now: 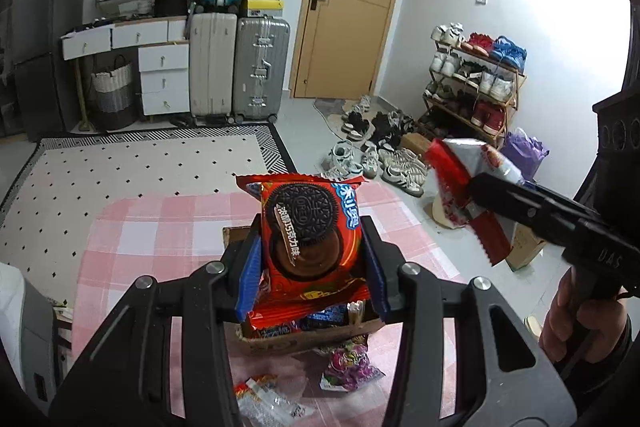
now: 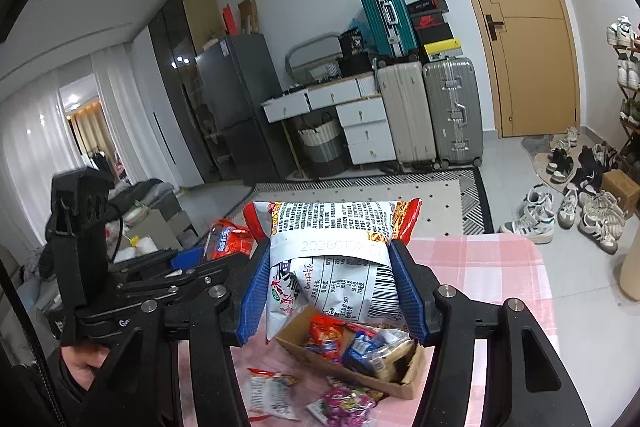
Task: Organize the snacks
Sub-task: 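Carry the wafer bag and red Oreo pack over the SF box with both grippers, then open both grippers to drop the packs into the box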
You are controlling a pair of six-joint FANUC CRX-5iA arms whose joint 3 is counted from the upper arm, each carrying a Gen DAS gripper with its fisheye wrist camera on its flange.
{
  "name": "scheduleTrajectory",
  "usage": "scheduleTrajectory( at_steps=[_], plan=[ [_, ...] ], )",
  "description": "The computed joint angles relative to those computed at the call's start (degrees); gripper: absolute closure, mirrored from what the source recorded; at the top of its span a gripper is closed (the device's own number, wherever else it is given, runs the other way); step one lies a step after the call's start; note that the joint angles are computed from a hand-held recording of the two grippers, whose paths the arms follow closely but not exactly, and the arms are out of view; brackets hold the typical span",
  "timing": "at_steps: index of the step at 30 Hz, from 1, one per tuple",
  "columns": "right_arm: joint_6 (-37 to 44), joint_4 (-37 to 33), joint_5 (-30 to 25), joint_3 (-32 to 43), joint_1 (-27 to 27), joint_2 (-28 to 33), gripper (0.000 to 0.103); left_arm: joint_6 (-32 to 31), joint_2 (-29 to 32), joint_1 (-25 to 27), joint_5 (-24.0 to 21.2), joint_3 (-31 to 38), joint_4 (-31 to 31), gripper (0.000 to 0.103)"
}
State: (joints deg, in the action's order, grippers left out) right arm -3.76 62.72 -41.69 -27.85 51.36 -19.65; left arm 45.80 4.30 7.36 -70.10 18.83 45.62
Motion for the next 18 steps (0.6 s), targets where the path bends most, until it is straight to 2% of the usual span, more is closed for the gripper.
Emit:
scheduleTrajectory(
  at_steps=[4, 11, 18],
  plan=[
    [1.9, -2.9, 3.5, 1.0, -3.9, 3.1, 0.045, 0.4, 3.6, -2.2, 2.2, 0.3, 0.1, 0.062],
    [4.1, -6.2, 7.6, 1.2, -8.6, 7.4, 0.045, 1.5, 11.4, -4.5, 2.5, 3.8, -1.0, 0.062],
    [5.5, -7.4, 12.5, 1.9, -12.2, 12.7, 0.045, -0.6, 15.8, -6.4, 3.4, 5.0, -2.8, 0.062]
  ],
)
